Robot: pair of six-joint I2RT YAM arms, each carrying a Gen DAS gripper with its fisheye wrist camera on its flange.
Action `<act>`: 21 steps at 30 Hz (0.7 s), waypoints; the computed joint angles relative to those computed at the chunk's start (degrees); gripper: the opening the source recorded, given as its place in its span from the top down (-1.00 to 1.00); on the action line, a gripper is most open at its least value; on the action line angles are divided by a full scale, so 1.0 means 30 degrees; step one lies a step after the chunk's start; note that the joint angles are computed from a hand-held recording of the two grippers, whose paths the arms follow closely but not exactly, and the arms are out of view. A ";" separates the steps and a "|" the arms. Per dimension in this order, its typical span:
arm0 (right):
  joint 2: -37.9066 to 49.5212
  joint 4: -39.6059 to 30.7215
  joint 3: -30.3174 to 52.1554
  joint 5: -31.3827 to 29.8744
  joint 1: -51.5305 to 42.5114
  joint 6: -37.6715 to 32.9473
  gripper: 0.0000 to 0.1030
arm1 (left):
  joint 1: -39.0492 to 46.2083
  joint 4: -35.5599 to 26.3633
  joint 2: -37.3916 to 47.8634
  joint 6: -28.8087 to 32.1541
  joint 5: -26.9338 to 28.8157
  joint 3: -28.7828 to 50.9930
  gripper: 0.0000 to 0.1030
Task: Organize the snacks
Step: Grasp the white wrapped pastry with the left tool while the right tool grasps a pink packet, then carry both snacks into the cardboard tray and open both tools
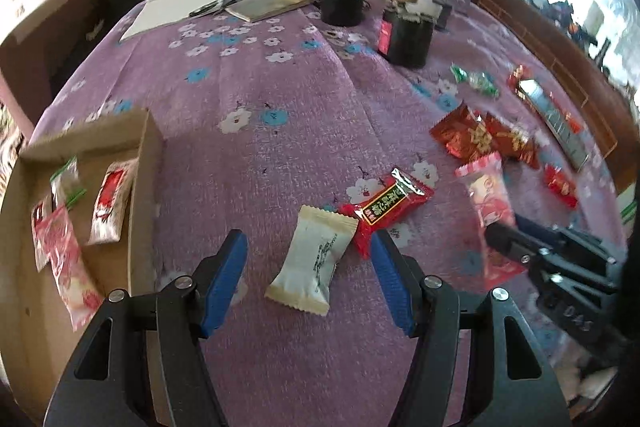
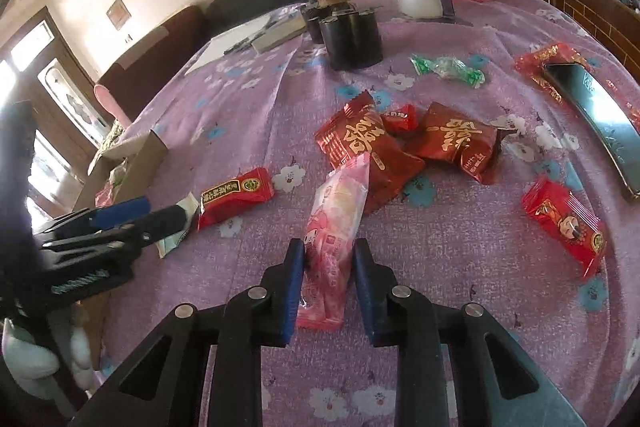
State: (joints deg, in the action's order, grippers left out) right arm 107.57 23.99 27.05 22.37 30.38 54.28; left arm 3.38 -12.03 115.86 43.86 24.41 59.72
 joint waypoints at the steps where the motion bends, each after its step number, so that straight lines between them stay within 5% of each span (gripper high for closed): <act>1: 0.0022 0.0011 0.0009 0.0075 0.0047 0.0004 0.49 | -0.0155 0.0259 0.0078 0.0114 -0.0161 -0.0088 -0.22; 2: 0.0045 0.0021 0.0016 0.0137 0.0101 0.0022 0.49 | -0.0220 0.0543 0.0206 0.0366 -0.0292 -0.0221 -0.21; 6: 0.0263 0.0174 0.0113 0.0347 0.0229 0.0066 0.50 | -0.0305 0.0781 0.0384 0.0634 -0.0513 -0.0390 0.54; 13: 0.0051 0.1337 -0.0595 0.0383 0.0358 0.0417 0.60 | 0.0928 -0.1442 -0.0898 0.0748 0.1484 -0.0454 0.54; 21: -0.0896 0.4184 -0.2059 0.0959 0.1017 0.0158 0.62 | 0.5104 -0.8189 -0.1044 0.3793 0.5166 0.2311 0.54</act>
State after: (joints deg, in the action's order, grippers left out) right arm 104.88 36.54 20.87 25.25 33.43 54.76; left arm 18.70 -36.60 112.72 55.24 39.91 66.65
